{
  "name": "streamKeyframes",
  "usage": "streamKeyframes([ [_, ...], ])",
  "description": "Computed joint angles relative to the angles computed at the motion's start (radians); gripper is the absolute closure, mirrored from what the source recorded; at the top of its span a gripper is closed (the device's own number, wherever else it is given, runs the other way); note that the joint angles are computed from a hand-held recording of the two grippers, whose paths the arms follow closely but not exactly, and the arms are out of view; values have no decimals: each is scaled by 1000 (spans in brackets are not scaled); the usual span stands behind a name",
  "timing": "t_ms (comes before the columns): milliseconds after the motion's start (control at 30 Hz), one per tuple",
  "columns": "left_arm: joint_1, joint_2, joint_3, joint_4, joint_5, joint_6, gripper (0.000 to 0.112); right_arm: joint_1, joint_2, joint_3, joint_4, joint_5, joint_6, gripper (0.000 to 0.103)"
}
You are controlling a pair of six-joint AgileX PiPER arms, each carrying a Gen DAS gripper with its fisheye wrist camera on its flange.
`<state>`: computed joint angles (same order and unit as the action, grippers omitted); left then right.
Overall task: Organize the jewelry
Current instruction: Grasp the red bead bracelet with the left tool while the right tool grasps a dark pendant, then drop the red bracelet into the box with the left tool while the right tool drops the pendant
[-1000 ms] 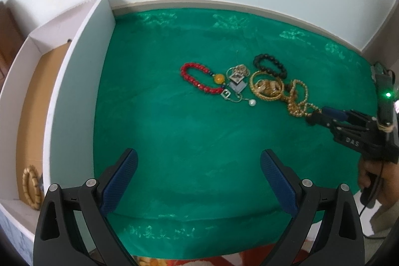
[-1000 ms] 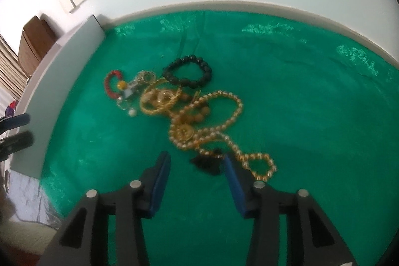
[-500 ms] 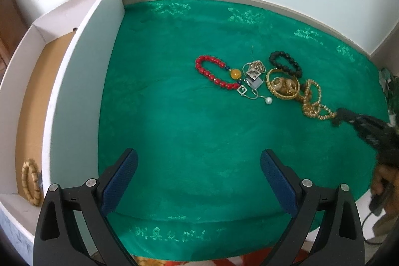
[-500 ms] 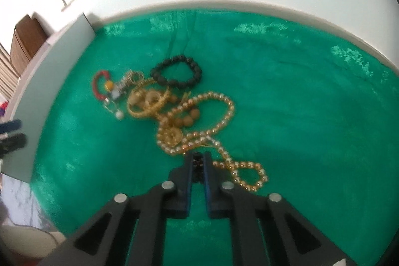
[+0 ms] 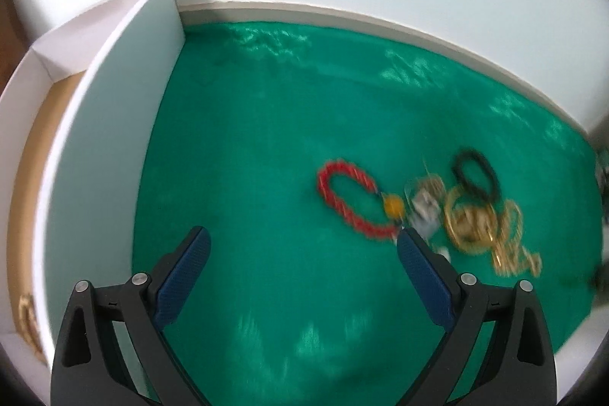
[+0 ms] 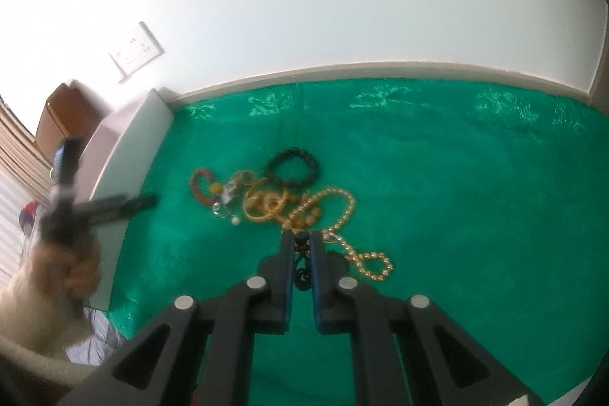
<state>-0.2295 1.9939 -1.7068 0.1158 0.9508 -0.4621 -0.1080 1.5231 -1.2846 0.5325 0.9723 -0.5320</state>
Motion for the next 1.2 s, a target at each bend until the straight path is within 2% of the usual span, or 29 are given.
streamKeyframes([
  [67, 3, 85, -103, 3, 31, 5, 14, 10, -13, 11, -1, 2, -7, 95],
  [167, -8, 156, -212, -6, 96, 21, 22, 16, -33, 32, 1, 9, -14, 95],
  [267, -26, 128, -170, -63, 44, 75, 23, 19, -51, 55, -2, 7, -18, 95],
  [333, -47, 155, -204, -71, 56, 96, 26, 15, -56, 65, 1, 6, -22, 95],
  [400, -68, 205, -264, -62, 88, 101, 47, 3, -55, 76, 7, 8, -27, 95],
  [500, -77, 274, -342, -83, 112, 96, 62, -12, -49, 75, 11, 15, -33, 95],
  [533, -81, 293, -361, -77, 118, 88, 64, -17, -48, 76, 13, 16, -37, 95],
  [567, -84, 287, -341, -63, 84, 71, 64, -24, -47, 74, 15, 20, -40, 95],
  [733, -73, 270, -303, -63, 71, 36, 63, -39, -57, 68, 10, 33, -41, 95],
  [767, -70, 268, -296, -64, 80, 35, 65, -42, -57, 66, 12, 35, -43, 95],
  [833, -73, 240, -237, -45, 48, 33, 71, -48, -55, 64, 14, 36, -45, 95],
  [933, -97, 226, -207, 36, 35, 21, 84, -56, -45, 55, 22, 37, -48, 95],
  [967, -99, 226, -209, 40, 36, 34, 94, -56, -41, 52, 22, 37, -48, 95],
  [1000, -98, 222, -208, 30, 43, 50, 97, -53, -37, 50, 21, 36, -48, 95],
  [1067, -79, 214, -214, -13, 66, 78, 97, -49, -35, 42, 21, 40, -44, 95],
  [1200, -22, 81, -84, -107, 30, 101, 97, -39, -38, 17, 32, 60, -46, 95],
])
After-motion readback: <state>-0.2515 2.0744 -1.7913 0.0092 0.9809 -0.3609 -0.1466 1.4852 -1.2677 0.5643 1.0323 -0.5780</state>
